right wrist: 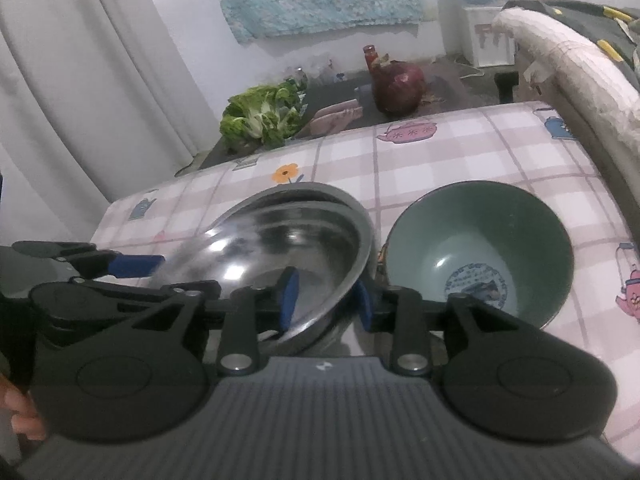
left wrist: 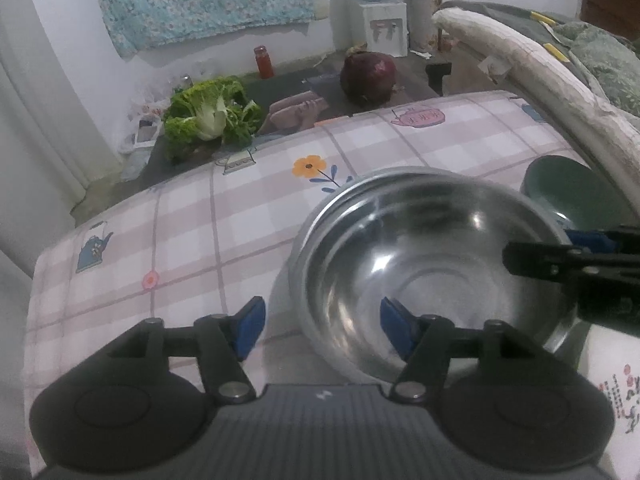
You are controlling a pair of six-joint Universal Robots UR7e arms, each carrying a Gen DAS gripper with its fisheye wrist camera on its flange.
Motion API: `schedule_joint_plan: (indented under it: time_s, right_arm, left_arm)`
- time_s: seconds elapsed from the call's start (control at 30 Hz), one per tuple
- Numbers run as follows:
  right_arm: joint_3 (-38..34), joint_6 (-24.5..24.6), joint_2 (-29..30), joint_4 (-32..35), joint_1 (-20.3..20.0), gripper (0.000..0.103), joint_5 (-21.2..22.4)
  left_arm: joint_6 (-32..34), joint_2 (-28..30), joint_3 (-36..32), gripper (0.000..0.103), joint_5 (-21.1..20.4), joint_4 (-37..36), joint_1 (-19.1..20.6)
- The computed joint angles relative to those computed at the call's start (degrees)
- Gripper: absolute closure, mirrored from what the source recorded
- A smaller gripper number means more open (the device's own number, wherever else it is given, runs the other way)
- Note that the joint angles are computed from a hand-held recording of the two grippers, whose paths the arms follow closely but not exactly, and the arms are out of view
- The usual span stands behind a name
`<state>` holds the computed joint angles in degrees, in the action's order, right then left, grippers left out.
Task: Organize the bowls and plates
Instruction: 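Carry the steel basin with both tools toward the green bowl, then lower the basin onto the table and open both tools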
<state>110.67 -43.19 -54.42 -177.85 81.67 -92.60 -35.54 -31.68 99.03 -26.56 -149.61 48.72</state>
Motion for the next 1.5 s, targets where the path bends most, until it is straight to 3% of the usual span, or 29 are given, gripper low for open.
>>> schedule_joint_plan:
  time_s: [0.13, 0.23, 0.37, 0.47, 0.6, 1.1, 1.17, 1.23, 1.3, 1.5]
  right_arm:
    - [-0.4, 0.0, 0.2, 0.1, 0.1, 0.063, -0.8]
    - [-0.6, -0.3, 0.6, 0.0, 0.1, 0.062, -1.0]
    - [-1.1, -0.7, 1.5, -0.7, 0.7, 0.06, -2.2]
    - [-1.2, -1.4, 2.0, -1.1, 1.1, 0.055, -2.9]
    - [-1.4, -2.4, 2.6, -1.2, 1.7, 0.048, -3.9]
    - [0.7, -3.0, 1.3, 5.9, 2.1, 0.046, -1.2]
    - [1.5, -3.0, 0.8, 4.8, 2.2, 0.037, -1.0]
    - [2.9, -2.7, -0.4, 3.0, 2.1, 0.011, 0.0]
    - [4.7, -2.7, -2.3, 1.0, 1.7, 0.002, 1.8]
    - [9.3, -3.5, -8.5, -3.7, 0.9, 0.001, 3.0]
  left_arm:
    - [-1.1, 0.3, -1.3, 0.031, 0.4, 2.0, 0.8]
    - [-0.9, 1.2, -2.7, 0.032, 1.1, 3.7, 1.4]
    - [-1.1, 2.2, -4.3, 0.042, 2.3, 7.1, 2.0]
    - [-0.8, 2.9, -4.6, 0.043, 4.2, 9.2, 1.9]
    - [-1.6, 2.2, -3.9, 0.049, 3.0, 10.2, 2.5]
    - [-9.5, -4.0, 2.4, 0.048, 2.4, 15.5, 2.7]
    - [-10.0, -5.0, 3.5, 0.047, 1.8, 14.9, 2.2]
    - [-10.0, -6.0, 4.9, 0.044, 2.2, 13.8, 1.2]
    - [-10.3, -6.9, 6.2, 0.038, 2.9, 13.3, 0.1]
    - [-11.2, -9.9, 10.2, 0.029, 4.1, 10.8, -4.3]
